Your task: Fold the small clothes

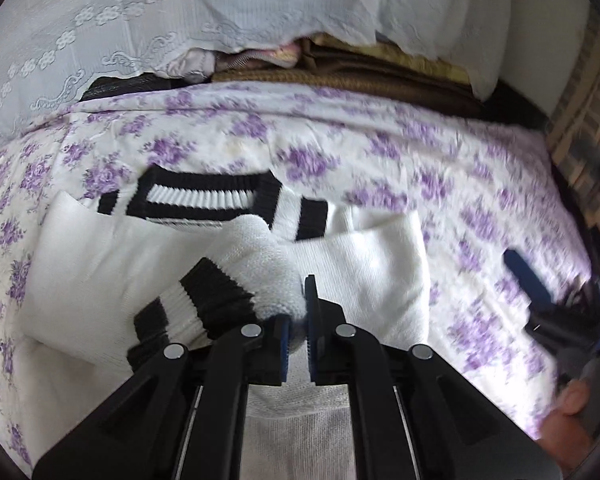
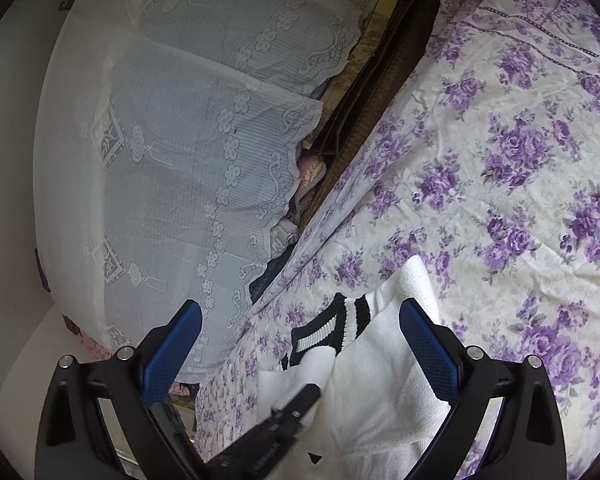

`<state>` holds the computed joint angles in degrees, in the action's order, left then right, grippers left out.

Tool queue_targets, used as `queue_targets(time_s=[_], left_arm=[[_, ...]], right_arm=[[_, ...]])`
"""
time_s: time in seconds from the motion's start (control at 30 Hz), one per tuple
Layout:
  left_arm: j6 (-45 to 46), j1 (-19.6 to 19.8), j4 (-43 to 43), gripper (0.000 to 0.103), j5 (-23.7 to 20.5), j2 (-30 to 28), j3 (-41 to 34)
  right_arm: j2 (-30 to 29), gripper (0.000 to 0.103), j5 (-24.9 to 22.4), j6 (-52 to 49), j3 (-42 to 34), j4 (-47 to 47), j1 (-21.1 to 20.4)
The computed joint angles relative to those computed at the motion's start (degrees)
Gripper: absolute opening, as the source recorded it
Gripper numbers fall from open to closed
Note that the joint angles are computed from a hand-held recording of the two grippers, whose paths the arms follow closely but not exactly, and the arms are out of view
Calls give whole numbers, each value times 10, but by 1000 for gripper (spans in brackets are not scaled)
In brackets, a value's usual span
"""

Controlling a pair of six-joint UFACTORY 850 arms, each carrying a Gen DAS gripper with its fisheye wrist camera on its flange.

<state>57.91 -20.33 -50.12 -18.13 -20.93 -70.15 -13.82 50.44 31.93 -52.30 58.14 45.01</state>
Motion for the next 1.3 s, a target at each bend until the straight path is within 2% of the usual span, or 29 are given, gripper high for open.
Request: queue_targets(time_s=[0.03, 0.1, 0.17, 0.23, 0.27, 0.43, 0.6, 0.67, 0.77, 0.83, 0.87, 0.93, 1.07, 1.13, 1.2, 1.3], left_arm=[[-11, -3, 18, 8, 5, -4, 2], [-24, -5, 43, 27, -5, -12, 3], [1, -5, 34, 72, -13, -5, 14], [87, -7, -32, 87, 7, 19, 44], [119, -7, -52, 91, 10, 27, 52], [181, 22, -58, 94, -42, 52, 70], [240, 93, -80, 95, -79, 62, 80], [242, 115, -94, 96, -56, 59, 79], [128, 150, -50, 96, -34, 26, 39], [44, 165, -16, 96, -27, 2, 7], [31, 175, -28, 96, -32, -11, -11], [-8, 182, -12, 96, -37, -35, -41], [-151, 174, 120, 96, -35, -99, -98], [-123, 177, 100, 99, -35, -123, -102], [-68, 189, 31, 99, -56, -124, -101], [-70, 198, 24, 99, -83, -133, -117]], right_arm=[[0, 100, -3, -2, 0, 1, -1], [-2, 100, -10, -5, -2, 1, -3], [-5, 100, -19, -7, -6, 0, -5], [-7, 99, -24, -10, -8, 1, -6], [-8, 99, -27, -13, -9, 2, -6], [-7, 99, -38, -46, -15, 10, -7], [-22, 99, -92, -125, -51, 16, -10], [-40, 99, -130, -232, -90, 67, -6], [-76, 99, -174, -412, -156, 158, 2], [-108, 99, -189, -532, -201, 216, 11], [-124, 99, -191, -591, -223, 244, 17], [-155, 99, -180, -711, -263, 303, 31], [-210, 99, -125, -951, -340, 457, 55], [-228, 99, -104, -1018, -365, 500, 61], [-244, 99, -77, -1057, -384, 514, 68], [-274, 96, -43, -1128, -425, 534, 78]])
